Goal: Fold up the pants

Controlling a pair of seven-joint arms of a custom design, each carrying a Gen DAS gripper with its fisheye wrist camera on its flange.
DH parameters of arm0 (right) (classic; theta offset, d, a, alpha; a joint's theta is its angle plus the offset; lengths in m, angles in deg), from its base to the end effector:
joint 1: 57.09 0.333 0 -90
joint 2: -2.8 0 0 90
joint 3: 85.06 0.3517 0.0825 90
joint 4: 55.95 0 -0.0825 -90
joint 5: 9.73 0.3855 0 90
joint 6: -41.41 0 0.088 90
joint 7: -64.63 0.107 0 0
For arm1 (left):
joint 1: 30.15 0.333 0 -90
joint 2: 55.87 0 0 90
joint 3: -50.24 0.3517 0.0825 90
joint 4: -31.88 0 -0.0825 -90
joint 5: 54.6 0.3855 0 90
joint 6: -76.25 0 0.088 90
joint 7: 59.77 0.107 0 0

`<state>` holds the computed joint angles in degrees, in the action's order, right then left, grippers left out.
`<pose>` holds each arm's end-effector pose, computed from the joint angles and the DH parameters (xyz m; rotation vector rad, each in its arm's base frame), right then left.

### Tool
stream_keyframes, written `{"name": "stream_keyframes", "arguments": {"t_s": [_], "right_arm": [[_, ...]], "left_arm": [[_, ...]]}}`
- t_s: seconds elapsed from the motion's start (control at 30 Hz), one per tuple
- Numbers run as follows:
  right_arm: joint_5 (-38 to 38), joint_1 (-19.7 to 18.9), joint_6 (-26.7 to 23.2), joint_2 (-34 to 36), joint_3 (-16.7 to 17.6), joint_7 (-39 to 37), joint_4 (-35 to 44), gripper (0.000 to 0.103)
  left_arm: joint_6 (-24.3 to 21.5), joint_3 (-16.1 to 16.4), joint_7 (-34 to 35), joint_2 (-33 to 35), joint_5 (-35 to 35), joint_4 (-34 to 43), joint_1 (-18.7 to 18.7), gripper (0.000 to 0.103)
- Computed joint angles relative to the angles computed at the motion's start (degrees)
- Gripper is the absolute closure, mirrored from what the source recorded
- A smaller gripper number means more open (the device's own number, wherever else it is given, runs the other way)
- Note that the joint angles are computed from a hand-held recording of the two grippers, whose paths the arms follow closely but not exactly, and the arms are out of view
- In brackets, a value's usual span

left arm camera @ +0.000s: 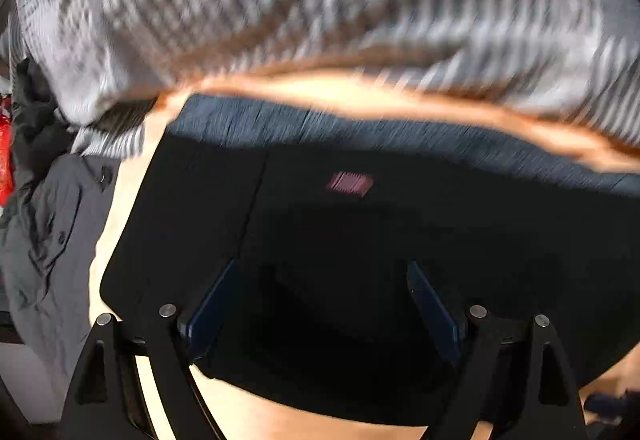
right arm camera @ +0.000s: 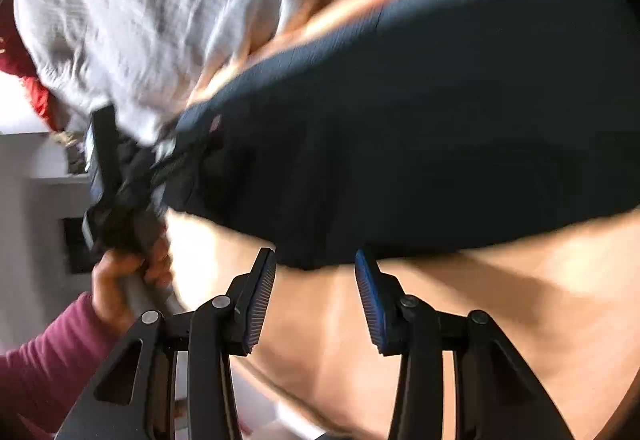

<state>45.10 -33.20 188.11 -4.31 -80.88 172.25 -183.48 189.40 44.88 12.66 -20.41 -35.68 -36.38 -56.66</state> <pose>0.4778 0.2425 0.5057 -1.2211 2.1035 0.6033 0.6755 -0.3710 0.4728 -1.6468 2.3113 -0.0925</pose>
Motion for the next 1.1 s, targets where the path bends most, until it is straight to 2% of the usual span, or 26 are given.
{"name": "stream_keyframes", "arguments": {"t_s": [0.03, 0.1, 0.2, 0.27, 0.4, 0.47, 0.5, 0.57, 0.67, 0.73, 0.83, 0.9, 0.93, 1.1], "right_arm": [[1.5, 0.7, 0.6, 0.6, 0.5, -0.6, 0.0, 0.058], [7.2, 1.9, 3.2, 2.2, 1.3, -3.0, -0.2, 0.058], [12.1, 2.7, 7.8, 4.0, 2.6, -5.5, -0.1, 0.058], [14.6, 2.9, 10.6, 5.1, 3.3, -7.5, 0.7, 0.058], [19.2, 2.5, 11.7, 6.9, 3.8, -9.5, 2.5, 0.058], [22.0, 2.1, 11.6, 7.9, 4.1, -9.1, 3.3, 0.077], [23.6, 1.7, 11.0, 8.0, 4.1, -8.8, 3.2, 0.093], [26.0, 1.3, 11.3, 7.0, 4.2, -10.1, 3.1, 0.095], [18.8, 1.6, 11.1, 5.0, 4.4, -8.4, 3.1, 0.098], [15.9, 1.9, 8.7, 4.5, 4.3, -5.4, 1.9, 0.103], [11.8, 2.2, 4.3, 3.6, 4.1, 0.7, -0.5, 0.103], [11.6, 2.5, 4.5, 1.4, 3.8, 1.3, -1.9, 0.100], [9.1, 2.3, 4.7, -0.4, 3.5, 2.5, -2.7, 0.100], [-17.6, -2.0, 1.8, -5.8, 1.5, 18.9, -3.9, 0.099]], "left_arm": [[2.7, -0.3, -0.6, -1.2, -1.0, -3.0, 0.9, 0.015], [4.9, -0.6, 0.2, -1.3, -2.4, -4.1, 2.6, 0.015], [6.0, -0.3, 1.5, -1.6, -2.0, -4.9, 2.9, 0.015], [5.2, -0.6, 0.6, -2.4, -2.1, -5.0, 1.8, 0.015], [5.3, -0.6, 1.1, -2.1, -2.3, -4.5, 2.1, 0.015], [4.4, -0.7, 0.9, -2.3, -2.5, -4.1, 1.7, 0.015], [4.1, -0.8, 1.2, -2.2, -2.7, -3.8, 1.9, 0.015], [3.9, -0.9, 1.5, -1.9, -2.8, -3.2, 1.7, 0.015], [5.2, -0.8, 1.9, -2.2, -2.9, -4.2, 2.1, 0.014], [5.6, -0.6, 1.6, -2.4, -2.6, -4.6, 1.9, 0.014], [3.7, -0.4, 1.6, -2.0, -1.6, -3.2, 1.1, 0.014], [2.8, -1.3, 4.3, -2.7, -1.6, -3.3, 1.0, 0.014], [3.1, -1.9, 5.4, -3.6, -2.2, -4.4, 1.1, 0.014], [4.3, -5.2, 9.8, -7.3, -6.7, -9.3, 0.6, 0.014]]}}
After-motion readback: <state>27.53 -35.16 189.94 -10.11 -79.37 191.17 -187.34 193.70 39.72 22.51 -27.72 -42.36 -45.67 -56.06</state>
